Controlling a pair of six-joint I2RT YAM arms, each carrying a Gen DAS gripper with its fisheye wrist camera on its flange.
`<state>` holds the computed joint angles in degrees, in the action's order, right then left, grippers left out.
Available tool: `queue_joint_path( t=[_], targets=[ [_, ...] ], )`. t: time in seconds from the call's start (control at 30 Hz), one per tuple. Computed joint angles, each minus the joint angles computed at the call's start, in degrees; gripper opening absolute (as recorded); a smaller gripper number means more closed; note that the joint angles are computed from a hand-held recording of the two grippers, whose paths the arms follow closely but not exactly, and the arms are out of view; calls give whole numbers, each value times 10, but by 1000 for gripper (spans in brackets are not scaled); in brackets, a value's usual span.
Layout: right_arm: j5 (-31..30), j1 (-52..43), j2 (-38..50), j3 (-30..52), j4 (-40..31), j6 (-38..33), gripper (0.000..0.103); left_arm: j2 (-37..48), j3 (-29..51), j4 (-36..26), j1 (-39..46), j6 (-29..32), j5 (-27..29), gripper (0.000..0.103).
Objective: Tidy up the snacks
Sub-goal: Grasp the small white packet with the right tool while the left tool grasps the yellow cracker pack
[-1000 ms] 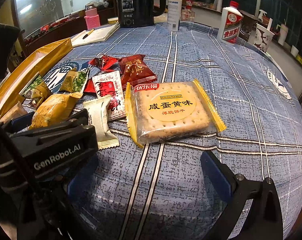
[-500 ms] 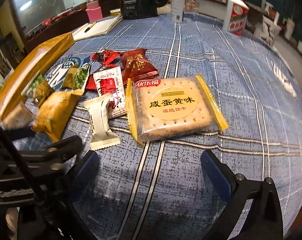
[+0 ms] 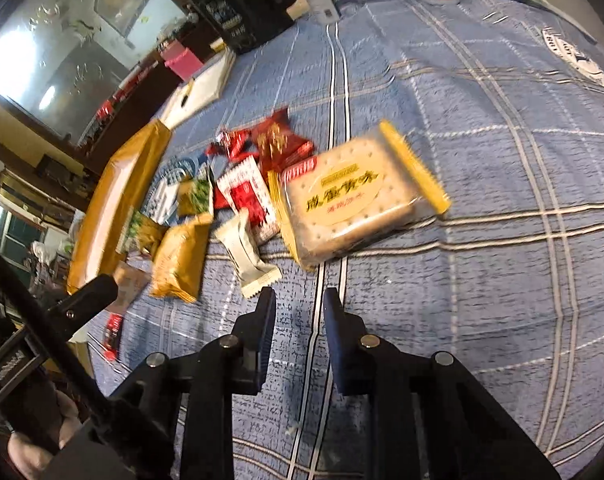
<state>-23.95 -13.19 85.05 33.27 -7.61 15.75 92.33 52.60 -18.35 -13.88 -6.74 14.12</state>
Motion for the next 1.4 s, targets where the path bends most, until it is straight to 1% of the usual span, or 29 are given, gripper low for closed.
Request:
queue_joint_path(
  t=[0.13,0.2,0.27,0.3,0.37,0.4,0.43,0.5,0.6,0.67,0.73,0.77,0.8,0.87,0.97,1.07,1.13,1.27,1.4],
  targets=[
    [-33,-32,-32,8,-7,19,25,4,-6,4,20,-2,22,87],
    [-30,-38,-39,29,-22,19,26,8,-7,-2,24,-2,23,87],
    [-21,-39,-46,48,-46,5,26,14,-3,-7,20,0,13,86],
    [-12,-37,-46,61,-61,-15,27,14,-7,-4,21,4,13,86],
    [27,-10,-29,90,-81,-47,27,12,-10,-1,21,8,15,87],
    [27,-2,-17,99,-88,-58,27,13,-8,-1,25,8,26,87],
    [10,-3,-10,101,-99,-72,27,16,-5,-3,28,7,34,87],
    [1,16,28,115,-107,-89,27,20,-1,-7,34,4,46,87],
    [31,61,62,123,-86,-93,27,19,0,-8,38,3,41,87],
    [48,84,80,132,-75,-92,27,25,10,-28,39,11,29,82],
    [77,107,99,146,-66,-95,27,38,29,-60,43,32,41,53],
    [85,115,107,151,-62,-97,26,43,35,-72,45,39,44,50],
    [90,123,118,157,-60,-98,26,46,38,-79,48,45,50,48],
    [107,138,135,165,-52,-97,24,43,37,-79,51,49,54,48],
    [122,148,139,164,-50,-99,23,44,40,-81,59,53,69,48],
    [143,159,153,175,-58,-101,6,51,49,-87,55,59,73,50],
    [138,157,166,183,-66,-96,3,61,57,-87,45,60,70,51],
    [119,138,158,173,-69,-91,1,87,79,-80,17,62,57,52],
    [108,121,131,151,-74,-95,1,125,113,-75,-4,61,48,52]
  ],
)
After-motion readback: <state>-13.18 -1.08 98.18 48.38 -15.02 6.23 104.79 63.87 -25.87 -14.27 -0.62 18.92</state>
